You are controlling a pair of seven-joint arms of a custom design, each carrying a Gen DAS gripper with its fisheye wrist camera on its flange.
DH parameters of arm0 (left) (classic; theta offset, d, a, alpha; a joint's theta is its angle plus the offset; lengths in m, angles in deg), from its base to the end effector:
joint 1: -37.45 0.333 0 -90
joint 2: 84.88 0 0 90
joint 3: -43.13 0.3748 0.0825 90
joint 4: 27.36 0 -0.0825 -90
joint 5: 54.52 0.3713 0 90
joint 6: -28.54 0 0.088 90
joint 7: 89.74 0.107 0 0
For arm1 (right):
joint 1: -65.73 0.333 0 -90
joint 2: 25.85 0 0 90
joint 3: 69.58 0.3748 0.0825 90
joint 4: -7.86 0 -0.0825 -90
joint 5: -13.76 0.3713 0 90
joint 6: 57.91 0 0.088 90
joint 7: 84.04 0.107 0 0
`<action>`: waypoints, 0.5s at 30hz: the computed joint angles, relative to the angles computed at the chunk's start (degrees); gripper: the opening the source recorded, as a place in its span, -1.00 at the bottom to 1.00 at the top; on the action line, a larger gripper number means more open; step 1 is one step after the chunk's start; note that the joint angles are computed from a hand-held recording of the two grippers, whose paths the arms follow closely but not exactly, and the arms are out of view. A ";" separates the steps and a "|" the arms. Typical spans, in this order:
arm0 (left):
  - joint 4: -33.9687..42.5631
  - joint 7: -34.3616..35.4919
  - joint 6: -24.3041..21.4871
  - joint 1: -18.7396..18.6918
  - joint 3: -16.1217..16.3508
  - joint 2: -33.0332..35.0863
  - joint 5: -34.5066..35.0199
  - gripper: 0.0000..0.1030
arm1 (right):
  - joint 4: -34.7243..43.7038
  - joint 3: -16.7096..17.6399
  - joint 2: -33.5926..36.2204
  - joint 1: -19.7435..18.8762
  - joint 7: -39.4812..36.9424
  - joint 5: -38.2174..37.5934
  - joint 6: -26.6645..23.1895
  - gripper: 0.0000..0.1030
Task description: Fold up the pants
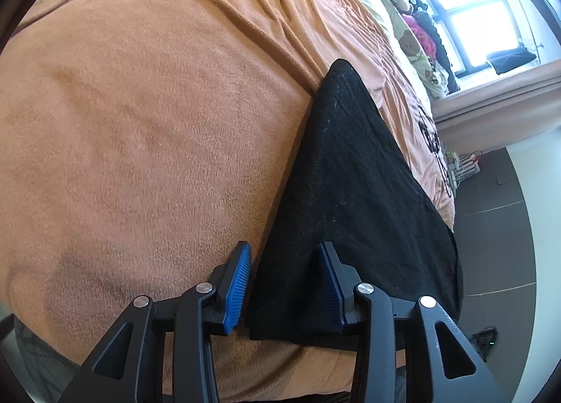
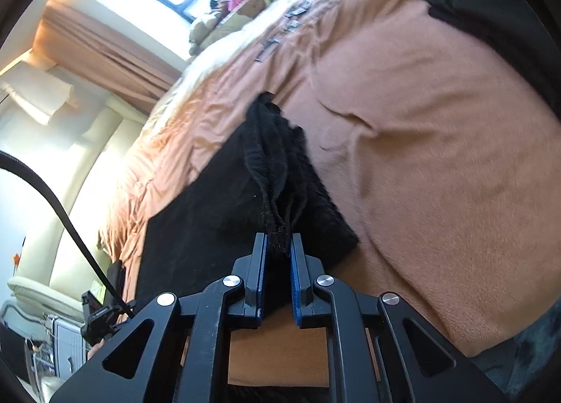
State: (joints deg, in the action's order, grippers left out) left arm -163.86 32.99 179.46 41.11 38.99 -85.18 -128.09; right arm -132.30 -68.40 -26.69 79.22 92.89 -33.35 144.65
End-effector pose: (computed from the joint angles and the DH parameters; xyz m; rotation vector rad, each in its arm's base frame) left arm 0.4967 0.0197 0.4039 2.3948 -1.4034 1.0784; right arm 0.4485 0.2101 0.4861 -1.2427 1.7297 -0.0345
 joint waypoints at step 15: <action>-0.48 10.23 -3.31 0.39 -0.41 1.26 -13.67 -0.10 | 1.58 4.73 3.20 -3.95 5.35 -0.43 -1.18 -0.82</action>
State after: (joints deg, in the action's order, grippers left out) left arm -164.33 43.22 176.15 41.50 38.58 -83.92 -141.76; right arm -130.73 -63.67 -23.49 75.27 98.25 -33.78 143.47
